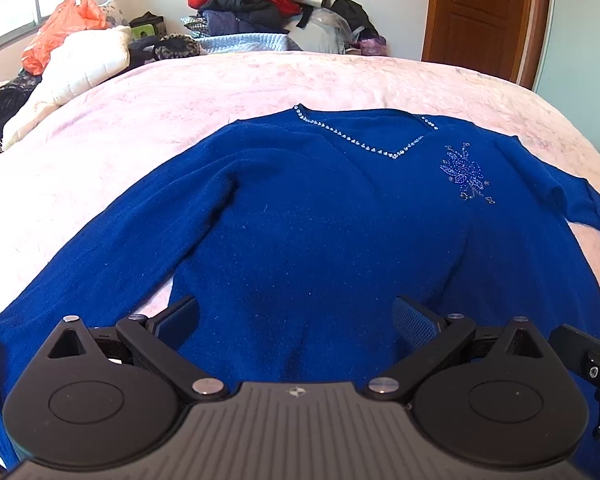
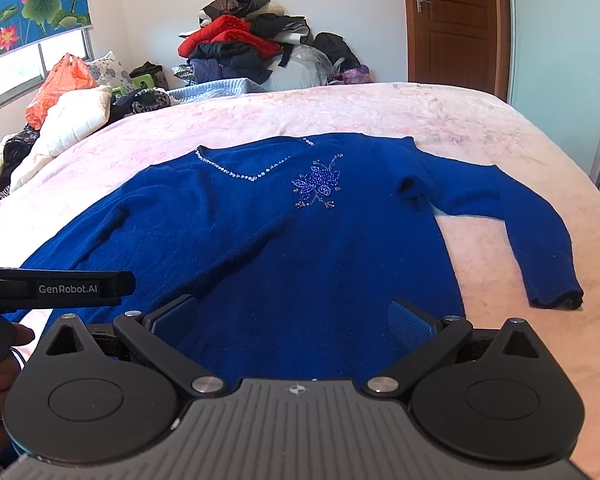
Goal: Fold small clothes
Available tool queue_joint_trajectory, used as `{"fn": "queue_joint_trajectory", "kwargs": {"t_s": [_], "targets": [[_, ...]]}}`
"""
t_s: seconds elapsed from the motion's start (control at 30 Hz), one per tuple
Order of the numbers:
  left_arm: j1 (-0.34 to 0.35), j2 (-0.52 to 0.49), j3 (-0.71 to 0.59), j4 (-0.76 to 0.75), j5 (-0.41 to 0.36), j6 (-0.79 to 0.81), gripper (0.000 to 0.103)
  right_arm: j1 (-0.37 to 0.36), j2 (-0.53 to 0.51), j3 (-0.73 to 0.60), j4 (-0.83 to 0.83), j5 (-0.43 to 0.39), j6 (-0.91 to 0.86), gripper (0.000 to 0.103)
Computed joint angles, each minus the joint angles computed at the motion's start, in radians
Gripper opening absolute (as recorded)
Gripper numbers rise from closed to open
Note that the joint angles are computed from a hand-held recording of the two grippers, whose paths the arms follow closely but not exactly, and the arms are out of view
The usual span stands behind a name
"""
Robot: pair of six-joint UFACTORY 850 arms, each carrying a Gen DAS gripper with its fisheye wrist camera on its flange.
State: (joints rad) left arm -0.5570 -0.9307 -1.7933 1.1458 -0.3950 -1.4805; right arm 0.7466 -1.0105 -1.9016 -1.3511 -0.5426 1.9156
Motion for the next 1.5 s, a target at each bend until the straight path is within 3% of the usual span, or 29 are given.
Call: {"fn": "queue_joint_trajectory", "kwargs": {"t_s": [0.3, 0.9, 1.5], "targets": [[-0.001, -0.01, -0.015, -0.046, -0.013, 0.051, 0.103, -0.004, -0.002, -0.001, 0.014, 0.005, -0.007, 0.103], [-0.003, -0.021, -0.032, -0.107, -0.028, 0.128, 0.103, 0.004, 0.013, 0.042, -0.164, -0.007, 0.104, 0.103], [-0.002, -0.031, -0.049, -0.159, -0.037, 0.186, 0.103, -0.002, 0.011, 0.039, -0.138, 0.008, 0.088, 0.103]]}}
